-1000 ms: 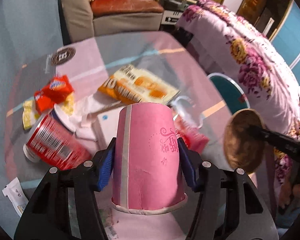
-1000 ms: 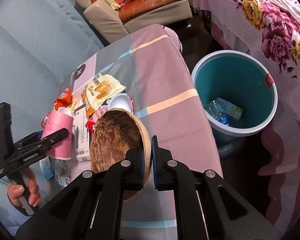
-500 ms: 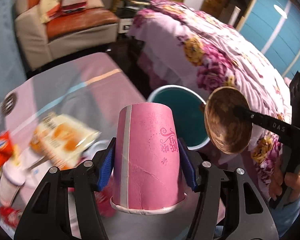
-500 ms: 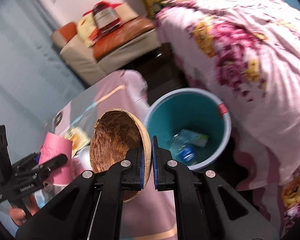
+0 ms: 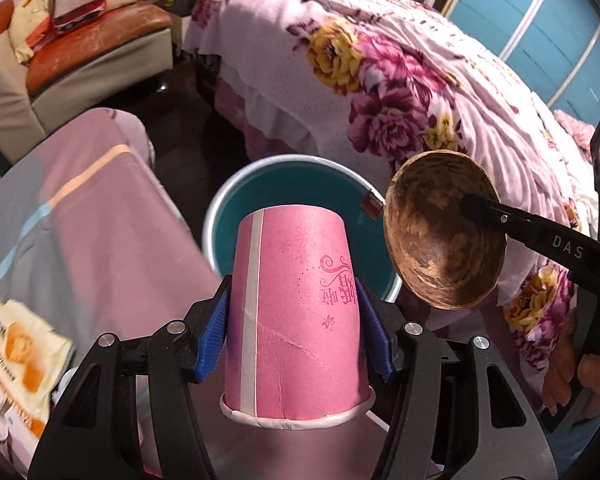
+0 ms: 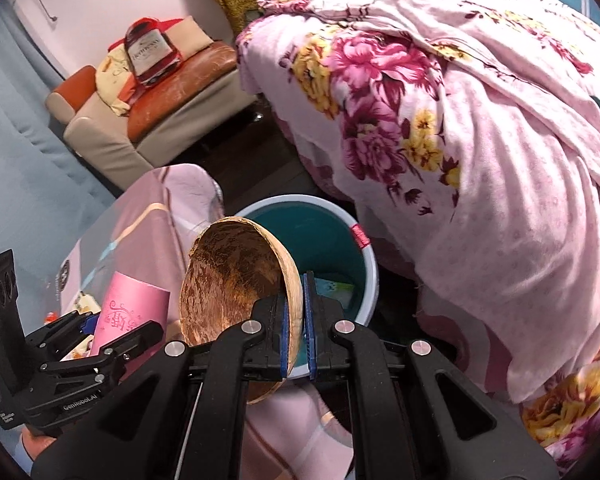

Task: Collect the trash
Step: 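Carry coconut shell and pink cup over the wastebasket and release both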

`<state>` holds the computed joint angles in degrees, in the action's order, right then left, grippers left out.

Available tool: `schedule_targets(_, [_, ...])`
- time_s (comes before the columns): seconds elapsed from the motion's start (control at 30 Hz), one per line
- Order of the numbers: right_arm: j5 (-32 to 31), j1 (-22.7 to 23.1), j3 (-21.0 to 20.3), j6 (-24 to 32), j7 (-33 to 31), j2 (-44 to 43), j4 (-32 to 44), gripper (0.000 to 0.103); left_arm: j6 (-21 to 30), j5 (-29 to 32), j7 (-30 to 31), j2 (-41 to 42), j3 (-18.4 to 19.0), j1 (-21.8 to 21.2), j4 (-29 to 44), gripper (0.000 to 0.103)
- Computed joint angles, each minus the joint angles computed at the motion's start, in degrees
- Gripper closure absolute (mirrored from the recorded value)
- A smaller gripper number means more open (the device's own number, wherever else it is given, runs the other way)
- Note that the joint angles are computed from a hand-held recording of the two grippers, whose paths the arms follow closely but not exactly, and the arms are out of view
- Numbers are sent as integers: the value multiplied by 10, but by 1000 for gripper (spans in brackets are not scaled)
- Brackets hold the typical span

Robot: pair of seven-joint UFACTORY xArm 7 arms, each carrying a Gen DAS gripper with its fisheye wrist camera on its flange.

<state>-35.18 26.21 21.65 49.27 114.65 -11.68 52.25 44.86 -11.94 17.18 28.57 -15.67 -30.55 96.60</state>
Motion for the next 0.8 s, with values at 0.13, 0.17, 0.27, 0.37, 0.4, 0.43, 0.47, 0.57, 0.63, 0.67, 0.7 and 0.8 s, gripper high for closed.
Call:
schedule_targets(0.13, [7, -3, -5, -5, -1, -1, -11, 97, 5, 9, -3, 22, 1, -11, 22, 41])
schedule_targets(0.17, [9, -4, -7, -7, -3, -1, -13, 97, 5, 10, -2, 25, 1, -12, 24, 41])
schedule_targets(0.27, [12, -6, -9, -11, -6, 2, -16, 97, 5, 12, 0, 33, 1, -13, 32, 40])
schedule_targets(0.37, [12, -6, -9, -5, -12, 11, -9, 97, 4, 12, -2, 35, 3, -13, 34, 31])
schedule_targets(0.4, [11, -6, -10, -5, -13, 13, -7, 97, 1, 13, -4, 34, 4, -14, 33, 22])
schedule_targets(0.43, [11, -5, -11, -4, -13, 15, -5, 97, -8, 15, -7, 30, 5, -14, 26, 21])
schedule_targets(0.47, [10, -5, -12, -3, -13, 17, -3, 97, -10, 16, -8, 29, 6, -13, 25, 21])
schedule_targets(0.57, [10, -2, -15, -1, -17, 24, 4, 97, -10, 12, -8, 24, 4, -7, 23, 18])
schedule_targets(0.63, [9, 0, -16, 3, -19, 28, 10, 97, -18, 11, -11, 15, 6, -3, 10, 13])
schedule_targets(0.67, [10, 1, -17, 4, -21, 32, 13, 97, -21, 9, -12, 11, 7, 1, 4, 13])
schedule_targets(0.7, [11, 2, -19, 2, -24, 35, 15, 97, -18, 6, -12, 8, 6, 5, 2, 13])
schedule_targets(0.8, [15, 5, -26, -1, -30, 47, 23, 96, -9, -4, -8, -2, 5, 17, -7, 13])
